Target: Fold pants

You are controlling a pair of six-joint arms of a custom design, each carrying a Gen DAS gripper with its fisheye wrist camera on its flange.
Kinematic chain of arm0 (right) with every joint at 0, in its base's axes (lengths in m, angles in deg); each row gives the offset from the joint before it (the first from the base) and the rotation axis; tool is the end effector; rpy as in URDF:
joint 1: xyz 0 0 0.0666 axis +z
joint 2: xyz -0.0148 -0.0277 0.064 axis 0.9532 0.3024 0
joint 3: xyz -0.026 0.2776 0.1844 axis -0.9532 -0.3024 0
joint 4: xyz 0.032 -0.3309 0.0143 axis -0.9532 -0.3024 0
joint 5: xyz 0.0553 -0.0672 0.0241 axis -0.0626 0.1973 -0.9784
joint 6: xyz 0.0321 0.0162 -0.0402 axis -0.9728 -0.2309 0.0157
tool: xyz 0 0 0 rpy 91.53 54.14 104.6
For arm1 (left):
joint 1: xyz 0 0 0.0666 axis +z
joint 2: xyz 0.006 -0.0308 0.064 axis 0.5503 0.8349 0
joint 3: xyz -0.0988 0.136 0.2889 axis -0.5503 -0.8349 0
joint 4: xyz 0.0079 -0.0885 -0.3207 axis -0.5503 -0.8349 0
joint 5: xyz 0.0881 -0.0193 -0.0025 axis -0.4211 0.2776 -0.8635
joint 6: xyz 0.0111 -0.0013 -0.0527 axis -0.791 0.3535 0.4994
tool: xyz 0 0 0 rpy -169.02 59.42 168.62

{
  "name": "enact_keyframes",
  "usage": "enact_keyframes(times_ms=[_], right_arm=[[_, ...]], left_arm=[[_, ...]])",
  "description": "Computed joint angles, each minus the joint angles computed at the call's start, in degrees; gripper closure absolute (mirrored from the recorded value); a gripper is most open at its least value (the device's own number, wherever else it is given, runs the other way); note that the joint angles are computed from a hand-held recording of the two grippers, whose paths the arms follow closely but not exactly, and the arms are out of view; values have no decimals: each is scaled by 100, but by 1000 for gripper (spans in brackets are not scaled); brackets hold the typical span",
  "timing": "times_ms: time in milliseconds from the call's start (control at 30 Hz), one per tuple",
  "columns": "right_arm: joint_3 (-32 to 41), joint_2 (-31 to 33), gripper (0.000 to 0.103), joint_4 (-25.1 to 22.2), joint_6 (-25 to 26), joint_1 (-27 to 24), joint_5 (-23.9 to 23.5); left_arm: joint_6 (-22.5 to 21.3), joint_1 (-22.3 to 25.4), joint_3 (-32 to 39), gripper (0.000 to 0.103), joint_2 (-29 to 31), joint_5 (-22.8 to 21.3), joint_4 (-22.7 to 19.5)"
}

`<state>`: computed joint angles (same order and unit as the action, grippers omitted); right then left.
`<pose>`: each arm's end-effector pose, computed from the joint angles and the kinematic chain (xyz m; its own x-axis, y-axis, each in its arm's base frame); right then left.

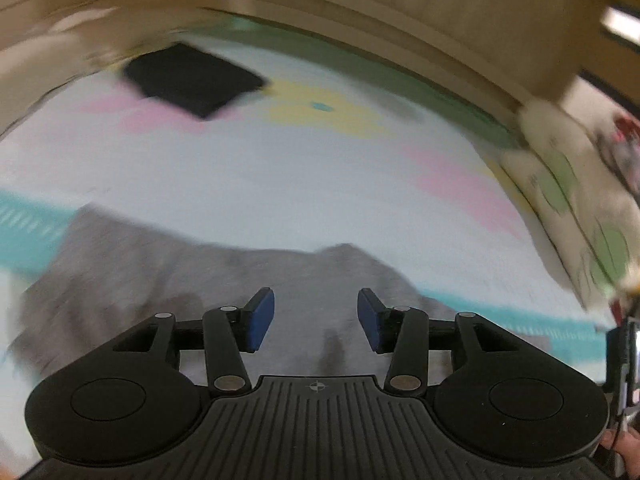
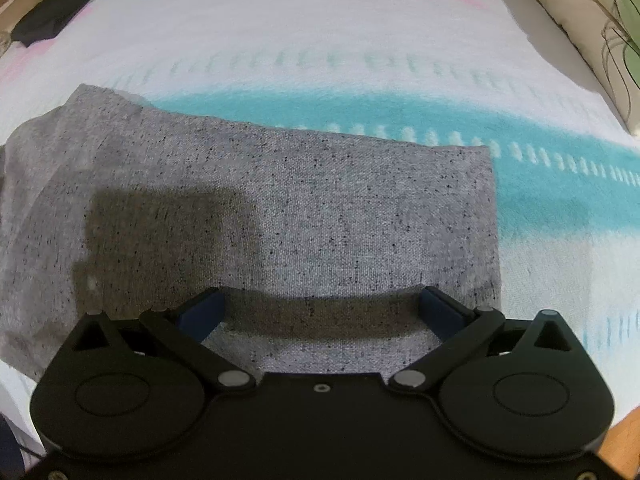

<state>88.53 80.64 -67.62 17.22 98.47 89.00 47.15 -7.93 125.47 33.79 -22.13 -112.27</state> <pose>0.4627 0.2235 0.3841 -0.8963 -0.3085 -0.3187 -0.3197 0.9474 -0.0181 0.3395 -0.2752 0.4416 -0.5893 -0.4606 -0.6637 -0.3206 0.8874 -0.3313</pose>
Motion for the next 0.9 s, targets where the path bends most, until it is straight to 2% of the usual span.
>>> enact_keyframes(times_ms=[100,267,433,533,667,700,800,900], right_arm=[[326,105,1,-265,-339,55,-148],[679,148,1,-395,-656,254,-747],[1262,546,1,-766,-652,635,-751],[1421,821,0,-948,-636,725,-652],[974,610,0,-538,-603,895,-217],[874,555,0,-455,-653,928,-188],[595,382,0,-281,-659,928,-177],[635,414,0,-270,-642,920,-193]], left_arm=[[594,-113,-397,58,-400,-357,-272],[1180,-147,-902,58,-968,-537,-503],[1643,-274,-1450,58,-1448,-696,-616],[2034,-367,-1863,57,-1761,-802,-440],[2498,-409,-2487,56,-2123,-883,-1],[2620,-436,-2635,54,-2208,-915,104],[2958,-397,-2919,35,-2334,-829,279],[3258,-406,-3105,34,-2394,-755,400]])
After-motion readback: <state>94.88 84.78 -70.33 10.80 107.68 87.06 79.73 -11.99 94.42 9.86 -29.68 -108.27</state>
